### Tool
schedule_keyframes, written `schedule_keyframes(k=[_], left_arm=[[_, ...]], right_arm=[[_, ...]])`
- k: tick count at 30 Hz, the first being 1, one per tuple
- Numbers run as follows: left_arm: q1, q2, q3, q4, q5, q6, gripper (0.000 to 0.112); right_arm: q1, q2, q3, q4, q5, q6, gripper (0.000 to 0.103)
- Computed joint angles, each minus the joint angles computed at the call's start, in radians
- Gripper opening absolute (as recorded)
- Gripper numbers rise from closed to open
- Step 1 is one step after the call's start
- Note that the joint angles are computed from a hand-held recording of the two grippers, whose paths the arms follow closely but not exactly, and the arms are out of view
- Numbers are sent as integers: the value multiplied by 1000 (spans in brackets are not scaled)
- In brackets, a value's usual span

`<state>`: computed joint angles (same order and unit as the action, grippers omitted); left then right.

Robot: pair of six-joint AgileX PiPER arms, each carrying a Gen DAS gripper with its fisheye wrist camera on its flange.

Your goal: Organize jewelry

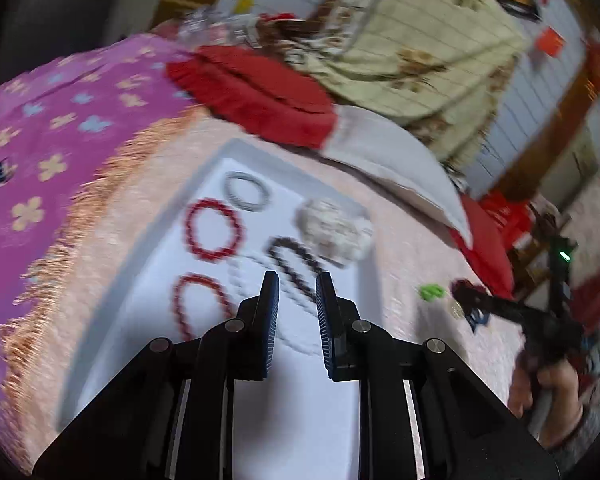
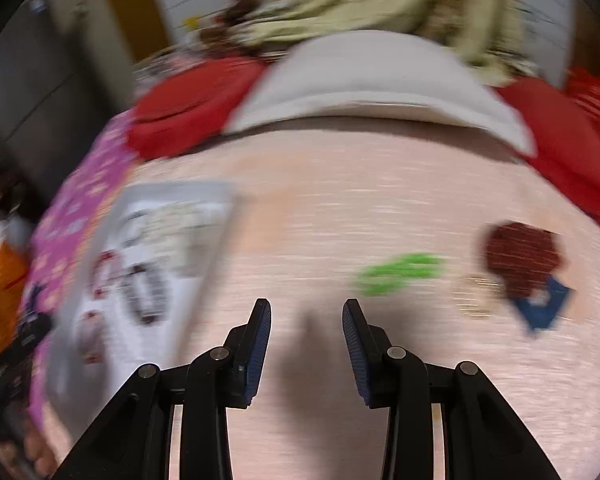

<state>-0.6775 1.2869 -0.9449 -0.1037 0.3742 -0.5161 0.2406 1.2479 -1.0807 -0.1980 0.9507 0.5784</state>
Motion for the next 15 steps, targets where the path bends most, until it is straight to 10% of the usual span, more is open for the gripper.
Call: schedule_keyframes(k=[6, 15], left_arm=[[-107, 27, -27, 187, -27, -151, 18], [-107, 81, -67, 133, -17, -84, 18]], right_arm=[[-249, 53, 26, 81, -53, -141, 35], [-287, 278, -87, 85, -109, -147, 23]])
